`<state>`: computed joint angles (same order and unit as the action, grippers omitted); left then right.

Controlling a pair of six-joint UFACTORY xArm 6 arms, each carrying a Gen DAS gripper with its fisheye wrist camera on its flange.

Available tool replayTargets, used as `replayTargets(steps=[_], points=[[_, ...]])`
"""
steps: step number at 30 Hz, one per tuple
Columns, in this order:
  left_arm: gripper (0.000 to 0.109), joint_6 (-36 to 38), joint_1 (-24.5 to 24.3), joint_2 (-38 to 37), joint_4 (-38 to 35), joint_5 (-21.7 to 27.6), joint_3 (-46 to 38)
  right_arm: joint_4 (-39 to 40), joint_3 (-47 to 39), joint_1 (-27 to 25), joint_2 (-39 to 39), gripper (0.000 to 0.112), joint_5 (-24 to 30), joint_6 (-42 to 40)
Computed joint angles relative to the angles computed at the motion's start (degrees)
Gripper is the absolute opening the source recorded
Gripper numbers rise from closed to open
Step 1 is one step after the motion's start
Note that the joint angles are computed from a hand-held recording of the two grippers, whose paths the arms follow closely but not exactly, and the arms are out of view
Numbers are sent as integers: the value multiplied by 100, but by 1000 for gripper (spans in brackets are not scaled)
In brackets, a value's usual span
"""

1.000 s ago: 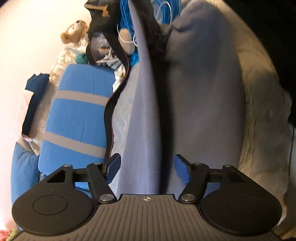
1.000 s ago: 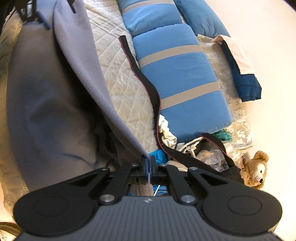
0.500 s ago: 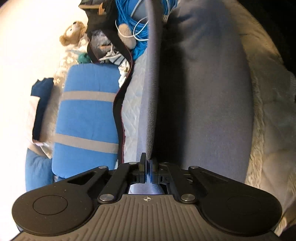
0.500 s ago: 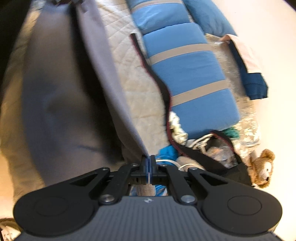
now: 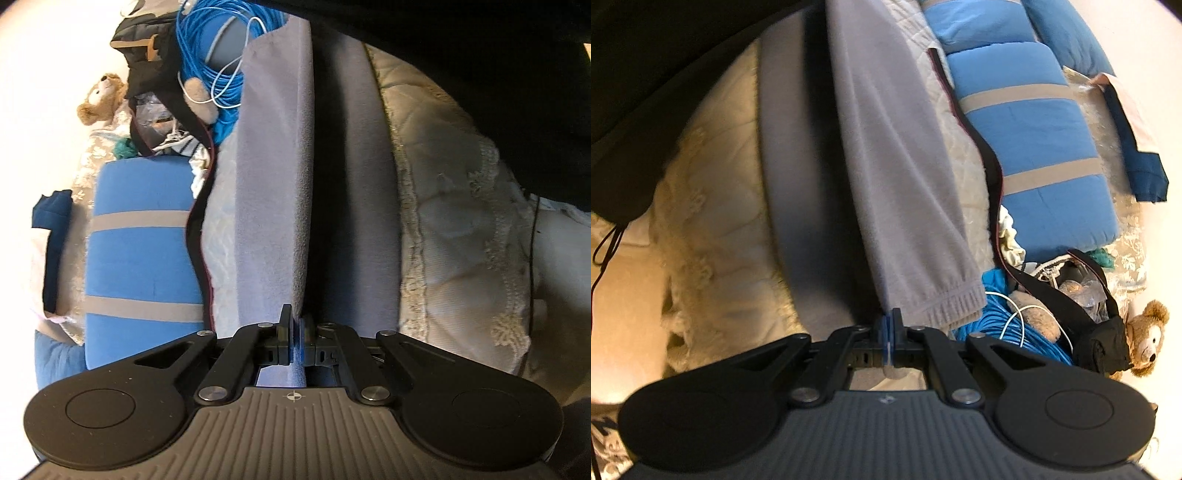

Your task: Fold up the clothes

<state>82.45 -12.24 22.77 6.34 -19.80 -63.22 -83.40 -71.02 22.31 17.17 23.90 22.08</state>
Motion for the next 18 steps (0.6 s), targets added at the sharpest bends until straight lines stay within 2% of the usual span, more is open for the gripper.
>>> replayTargets(steps=[7, 18], points=[[3, 151, -67, 2, -111, 93, 60, 349, 61, 41, -34, 1, 199, -475], [3, 658, -111, 156, -416, -18, 108, 589, -17, 82, 126, 1, 267, -648]])
